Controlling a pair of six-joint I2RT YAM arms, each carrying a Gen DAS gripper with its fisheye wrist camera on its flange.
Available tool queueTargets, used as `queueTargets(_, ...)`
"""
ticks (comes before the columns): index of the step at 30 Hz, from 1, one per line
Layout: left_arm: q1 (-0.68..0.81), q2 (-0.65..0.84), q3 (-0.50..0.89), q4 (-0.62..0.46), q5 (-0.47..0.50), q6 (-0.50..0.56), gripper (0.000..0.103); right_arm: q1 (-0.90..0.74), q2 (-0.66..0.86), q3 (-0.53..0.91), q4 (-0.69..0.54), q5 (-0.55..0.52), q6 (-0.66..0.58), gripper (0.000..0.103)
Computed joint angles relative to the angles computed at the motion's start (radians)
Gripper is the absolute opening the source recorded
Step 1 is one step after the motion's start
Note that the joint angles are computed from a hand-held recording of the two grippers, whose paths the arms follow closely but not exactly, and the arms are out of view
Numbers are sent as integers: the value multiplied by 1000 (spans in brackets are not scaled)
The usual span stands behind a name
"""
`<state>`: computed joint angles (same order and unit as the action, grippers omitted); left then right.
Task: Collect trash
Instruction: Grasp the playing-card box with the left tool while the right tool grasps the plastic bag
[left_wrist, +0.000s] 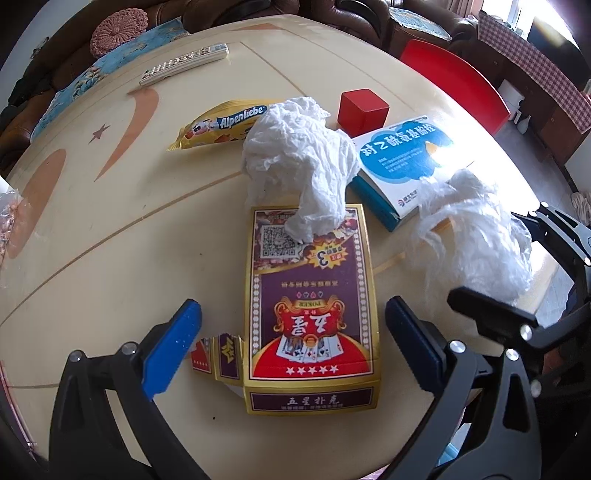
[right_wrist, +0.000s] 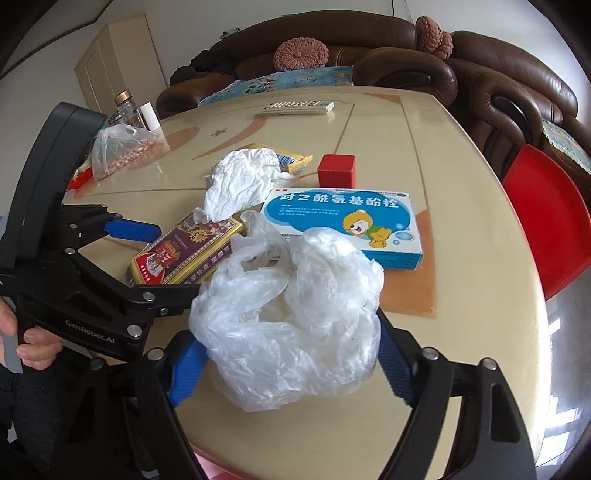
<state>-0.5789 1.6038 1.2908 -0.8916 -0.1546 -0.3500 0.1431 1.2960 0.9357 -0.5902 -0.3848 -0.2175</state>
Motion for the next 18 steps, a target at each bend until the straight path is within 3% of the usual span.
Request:
queueTargets(5, -15, -7, -7, 3, -10, -15, 97, 21, -17, -16, 20, 53, -2, 62)
queueTargets(14, -35, 0, 0, -3, -30, -56, 96, 61, -46, -40, 36, 128, -14, 60)
queueTargets(17, -40, 6, 20, -18, -25, -50, 84, 62, -53, -45, 40, 133, 2, 54)
queueTargets(18, -51, 5, 28, -22, -29, -51, 70, 57, -55, -45, 42, 131, 12, 53)
